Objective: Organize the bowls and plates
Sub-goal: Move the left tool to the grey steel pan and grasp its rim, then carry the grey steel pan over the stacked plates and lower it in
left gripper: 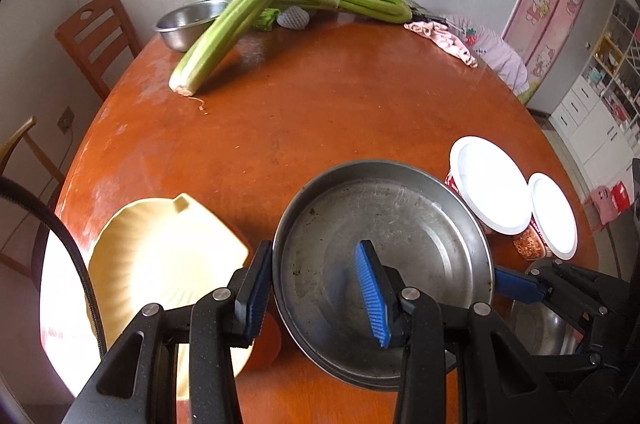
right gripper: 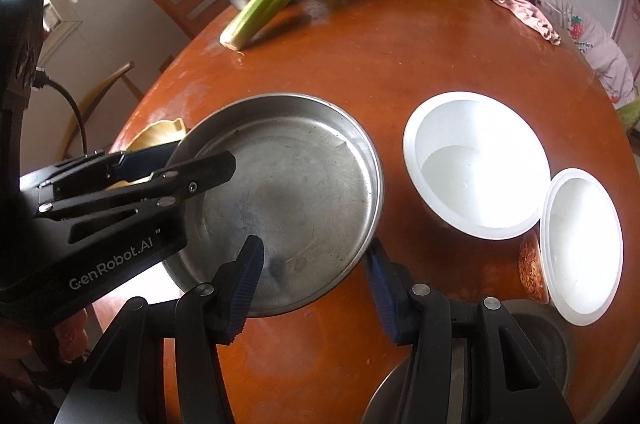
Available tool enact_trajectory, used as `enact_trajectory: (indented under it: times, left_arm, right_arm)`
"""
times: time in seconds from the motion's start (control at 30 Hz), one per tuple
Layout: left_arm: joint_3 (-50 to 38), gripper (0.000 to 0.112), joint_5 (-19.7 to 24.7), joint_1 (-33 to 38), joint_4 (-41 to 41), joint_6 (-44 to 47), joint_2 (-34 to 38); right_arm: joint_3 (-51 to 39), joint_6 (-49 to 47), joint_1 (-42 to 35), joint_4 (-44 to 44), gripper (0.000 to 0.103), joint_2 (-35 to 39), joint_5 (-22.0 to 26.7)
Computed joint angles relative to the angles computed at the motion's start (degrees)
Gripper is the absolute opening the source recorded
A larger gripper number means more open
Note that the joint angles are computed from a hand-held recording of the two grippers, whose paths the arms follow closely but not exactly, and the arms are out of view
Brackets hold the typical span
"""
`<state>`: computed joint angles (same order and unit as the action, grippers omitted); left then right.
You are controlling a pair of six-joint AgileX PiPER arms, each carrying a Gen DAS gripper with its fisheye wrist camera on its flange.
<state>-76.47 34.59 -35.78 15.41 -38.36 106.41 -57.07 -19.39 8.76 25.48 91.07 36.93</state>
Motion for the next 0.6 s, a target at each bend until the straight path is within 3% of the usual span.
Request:
enact_trajectory:
  times: [0.3, 0.6]
  left_arm:
    - [9.3, 0.042, -5.0, 0.3, 3.0, -5.5, -7.9]
    - [15.7, 0.042, -6.8, 1.5, 7.2, -10.8, -14.3]
  right_arm:
    - [1.2, 2.0, 2.7, -1.8, 0.054, -4.0, -0.7]
    - [0.8, 6.2, 7.6, -5.2, 0.054, -6.0, -1.0]
